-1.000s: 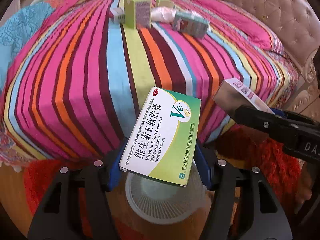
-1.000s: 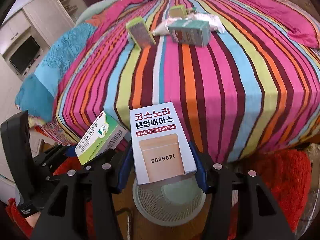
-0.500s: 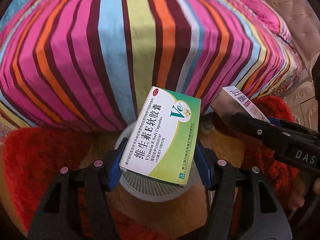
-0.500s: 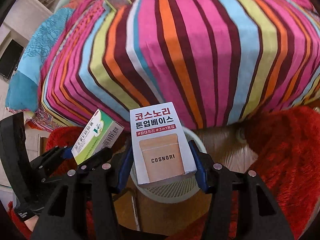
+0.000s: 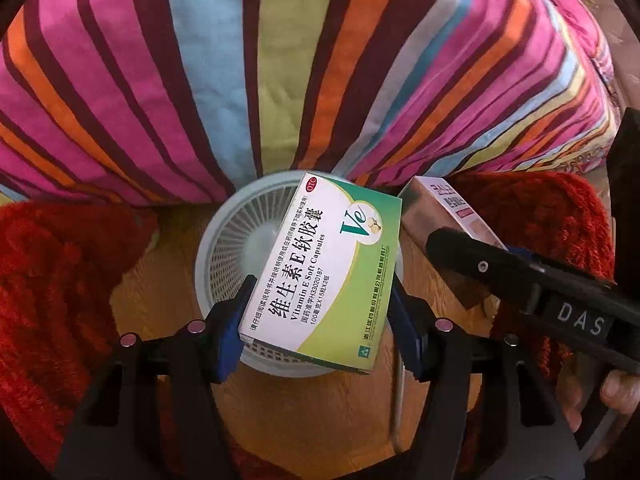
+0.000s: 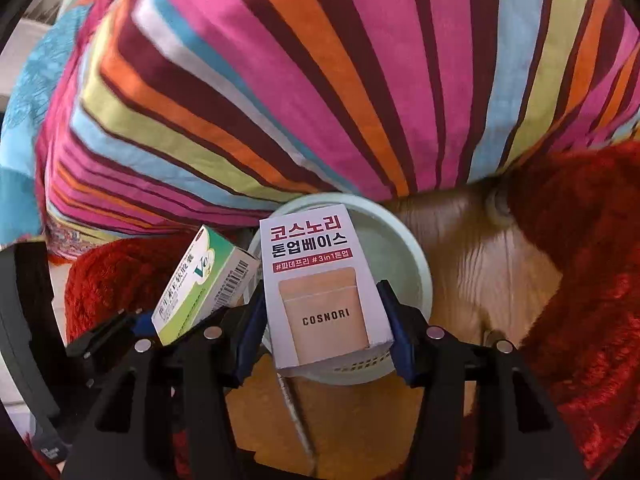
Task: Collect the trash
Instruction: 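Carry both held boxes down over the white mesh wastebasket, then open left tool over the basket while right tool releases its box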
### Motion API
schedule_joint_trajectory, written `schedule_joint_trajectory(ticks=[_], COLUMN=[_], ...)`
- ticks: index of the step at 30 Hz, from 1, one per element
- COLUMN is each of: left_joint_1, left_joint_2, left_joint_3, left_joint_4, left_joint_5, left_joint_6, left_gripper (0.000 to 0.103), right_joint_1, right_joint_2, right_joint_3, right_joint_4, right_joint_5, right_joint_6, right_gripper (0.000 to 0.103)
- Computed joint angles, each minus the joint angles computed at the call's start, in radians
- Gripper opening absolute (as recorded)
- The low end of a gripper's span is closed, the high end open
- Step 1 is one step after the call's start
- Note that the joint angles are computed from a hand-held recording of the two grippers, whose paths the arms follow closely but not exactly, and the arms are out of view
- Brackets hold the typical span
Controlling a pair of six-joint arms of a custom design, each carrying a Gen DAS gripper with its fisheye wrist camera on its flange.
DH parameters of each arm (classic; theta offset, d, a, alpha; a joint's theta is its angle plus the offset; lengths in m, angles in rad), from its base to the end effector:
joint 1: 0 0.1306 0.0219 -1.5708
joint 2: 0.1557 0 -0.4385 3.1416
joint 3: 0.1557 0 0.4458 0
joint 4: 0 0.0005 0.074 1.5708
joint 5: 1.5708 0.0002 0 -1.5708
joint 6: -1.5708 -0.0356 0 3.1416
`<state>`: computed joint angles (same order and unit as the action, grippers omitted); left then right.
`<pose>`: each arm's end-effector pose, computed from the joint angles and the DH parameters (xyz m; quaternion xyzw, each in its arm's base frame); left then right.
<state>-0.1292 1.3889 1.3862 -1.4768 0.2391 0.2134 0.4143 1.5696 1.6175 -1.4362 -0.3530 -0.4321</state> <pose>0.4609 -0.0689 0.4596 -0.0363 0.9912 -0.1251 0.0243 0.5023 0.2338 0.4796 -0.0073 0.9805 0.1963 0.0100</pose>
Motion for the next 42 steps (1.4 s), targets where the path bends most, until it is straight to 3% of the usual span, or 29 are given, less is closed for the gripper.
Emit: schedule_joint_trajectory(ticks=[14,29,32,34,36,42], left_joint_1=[0.004,0.026,0.030,0.033,0.040,0.045], left_joint_2=[0.106,0.169,0.182,0.190,0.188,0.179], left_joint_3=[-0.005,-0.028,-0.032,-0.034,-0.041,-0.048], left_joint_4=[-0.121,-0.165,-0.187,-0.200,-0.195,-0.183], left_joint_5=[0.043,0.050,0.051,0.050,0.054,0.061], left_joint_6=[0.043,0.089,0.104,0.111,0.120,0.127], left_gripper=[0.061,0.061,0.065,0.089,0.090,0.090], right_joint_1=[-0.021,-0.009,-0.004,-0.005,-0.006,-0.015], right_joint_2=[0.100,0.160,0.167,0.167,0.166,0.160], right_joint_3=[-0.029,-0.034,-0.034,-0.041,-0.043,-0.049], right_joint_4=[-0.057,-0.103,-0.098,-0.088,-0.085,-0.074], right_joint_5=[-0.140,-0.152,-0.159,-0.166,-0.154,-0.147], right_joint_6=[-0.079,-0.089,-0.090,-0.097,-0.108,-0.136], right_gripper=[0.051,0.051,0.052,0.056,0.075,0.076])
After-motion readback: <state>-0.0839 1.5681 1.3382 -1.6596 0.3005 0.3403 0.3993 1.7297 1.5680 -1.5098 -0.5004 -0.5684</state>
